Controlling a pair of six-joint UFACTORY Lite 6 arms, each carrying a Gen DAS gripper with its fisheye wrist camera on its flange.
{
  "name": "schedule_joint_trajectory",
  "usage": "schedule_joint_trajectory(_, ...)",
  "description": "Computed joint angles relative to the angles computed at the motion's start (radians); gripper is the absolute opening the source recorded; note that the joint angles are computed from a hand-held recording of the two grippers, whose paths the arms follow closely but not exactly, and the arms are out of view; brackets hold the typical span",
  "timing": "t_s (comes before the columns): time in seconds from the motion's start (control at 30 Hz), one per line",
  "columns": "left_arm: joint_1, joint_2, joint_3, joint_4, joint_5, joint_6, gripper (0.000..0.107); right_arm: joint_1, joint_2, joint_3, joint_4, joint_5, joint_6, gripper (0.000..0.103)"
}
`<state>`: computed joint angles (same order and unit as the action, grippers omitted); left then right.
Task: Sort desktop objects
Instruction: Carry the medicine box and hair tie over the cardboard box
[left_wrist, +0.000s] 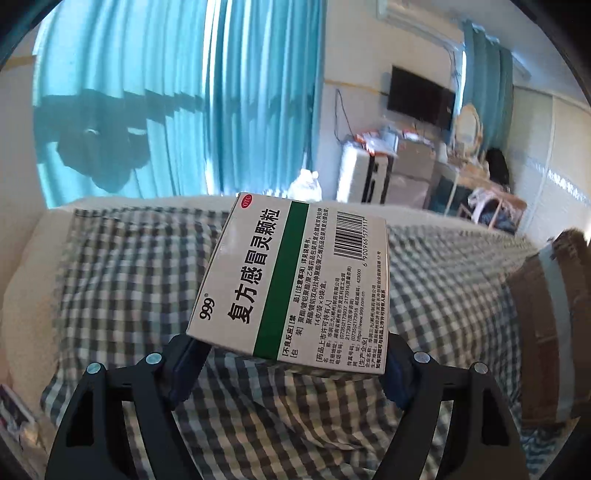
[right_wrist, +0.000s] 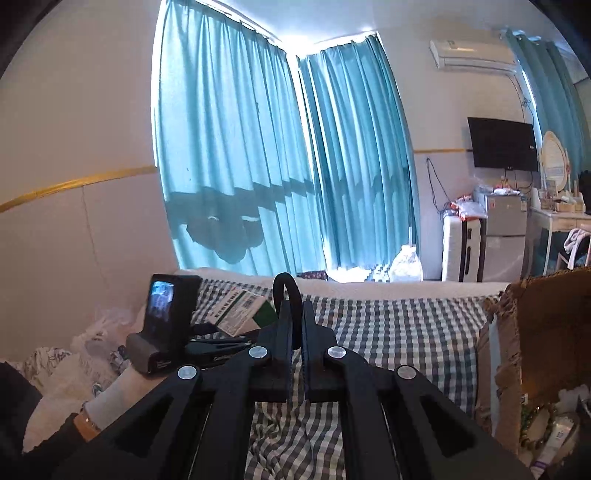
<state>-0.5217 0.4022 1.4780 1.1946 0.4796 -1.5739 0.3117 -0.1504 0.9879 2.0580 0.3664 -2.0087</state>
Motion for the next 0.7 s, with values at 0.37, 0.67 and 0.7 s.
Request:
schedule_joint_trajectory(0.37, -0.347, -0.195, -0.064, 0.28, 0.476, -0.348, 0.081, -0.129, -0.385, -0.148, -0.264, 0.049, 0.224, 0.003)
schedule_joint_trajectory(0.67, -0.605, -0.036, 0.315, 0.239, 0.771, -0.166, 0.081, -0.484, -0.598, -0.184, -0.433, 0.335, 0.421, 0.003)
schedule_joint_trajectory(0.7, -0.633, -0.013, 0.359, 0.245, 0.792, -0.157, 0.081, -0.539, -0.614, -0.184, -0.442, 0.381, 0.437, 0.003)
